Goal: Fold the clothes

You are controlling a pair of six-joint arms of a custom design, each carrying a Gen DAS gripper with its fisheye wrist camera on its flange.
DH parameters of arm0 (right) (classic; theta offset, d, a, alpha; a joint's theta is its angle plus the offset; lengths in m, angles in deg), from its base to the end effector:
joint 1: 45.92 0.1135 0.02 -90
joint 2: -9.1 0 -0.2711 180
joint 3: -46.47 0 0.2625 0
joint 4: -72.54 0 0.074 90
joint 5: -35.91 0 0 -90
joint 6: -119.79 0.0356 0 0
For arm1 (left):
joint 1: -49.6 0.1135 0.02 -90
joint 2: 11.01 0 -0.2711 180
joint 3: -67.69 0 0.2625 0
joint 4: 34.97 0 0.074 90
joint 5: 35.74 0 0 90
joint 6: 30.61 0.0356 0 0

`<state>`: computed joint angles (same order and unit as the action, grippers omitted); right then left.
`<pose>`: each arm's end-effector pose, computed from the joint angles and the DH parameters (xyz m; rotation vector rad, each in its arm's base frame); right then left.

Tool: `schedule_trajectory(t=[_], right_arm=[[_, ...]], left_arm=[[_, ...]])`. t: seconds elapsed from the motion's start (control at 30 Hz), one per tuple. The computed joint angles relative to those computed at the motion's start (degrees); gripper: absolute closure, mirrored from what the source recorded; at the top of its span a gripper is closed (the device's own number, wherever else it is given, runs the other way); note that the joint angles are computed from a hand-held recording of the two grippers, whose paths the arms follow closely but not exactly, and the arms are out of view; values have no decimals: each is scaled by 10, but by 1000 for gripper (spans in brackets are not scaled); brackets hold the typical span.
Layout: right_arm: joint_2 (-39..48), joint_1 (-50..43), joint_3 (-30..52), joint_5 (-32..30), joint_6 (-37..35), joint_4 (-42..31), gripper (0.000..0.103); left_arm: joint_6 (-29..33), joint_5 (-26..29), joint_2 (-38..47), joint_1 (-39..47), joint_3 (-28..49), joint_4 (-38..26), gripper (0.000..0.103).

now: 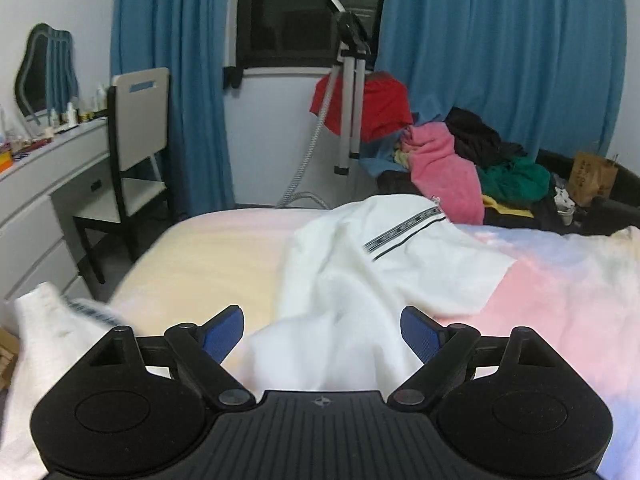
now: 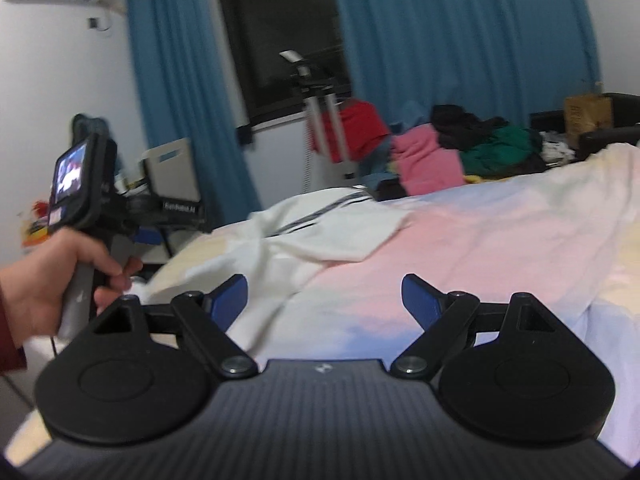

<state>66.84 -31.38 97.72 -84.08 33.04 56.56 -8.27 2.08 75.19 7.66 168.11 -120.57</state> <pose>0.2211 0.0757 0.2730 -0.5378 1.9008 0.7156 0.2323 -0.1710 0.3577 -0.6627 2.1083 0.3267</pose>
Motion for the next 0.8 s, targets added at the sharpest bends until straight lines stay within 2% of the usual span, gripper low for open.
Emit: schedule_trajectory(t=[0.1,0.17,0.2,0.27,0.37,0.4,0.43,0.47,0.5,0.53,0.67,0.8], right_arm=[[74,-6,-5,15,-7,68,17],[139,3,11,30,5,120,17],[178,13,26,44,14,145,17],[215,-5,33,28,19,167,17],[280,-16,56,19,26,191,17],[299,-16,64,19,27,191,17],[317,-16,74,20,29,192,17],[332,-16,82,20,34,188,17],[342,-16,88,19,40,183,17],[349,-18,92,15,46,182,17],[330,-21,68,17,53,204,17],[290,-31,37,23,55,221,17]], left_arm=[[143,50,34,115,-17,148,18],[195,71,86,173,6,200,20],[210,80,117,196,29,211,22],[232,109,162,242,62,235,29],[241,161,210,291,103,273,35],[246,168,224,298,115,275,38],[252,171,240,301,131,266,49],[258,173,256,304,148,256,65],[264,176,273,307,165,247,73],[268,179,282,307,176,237,89],[291,142,245,271,132,280,95],[366,78,159,179,76,336,97]])
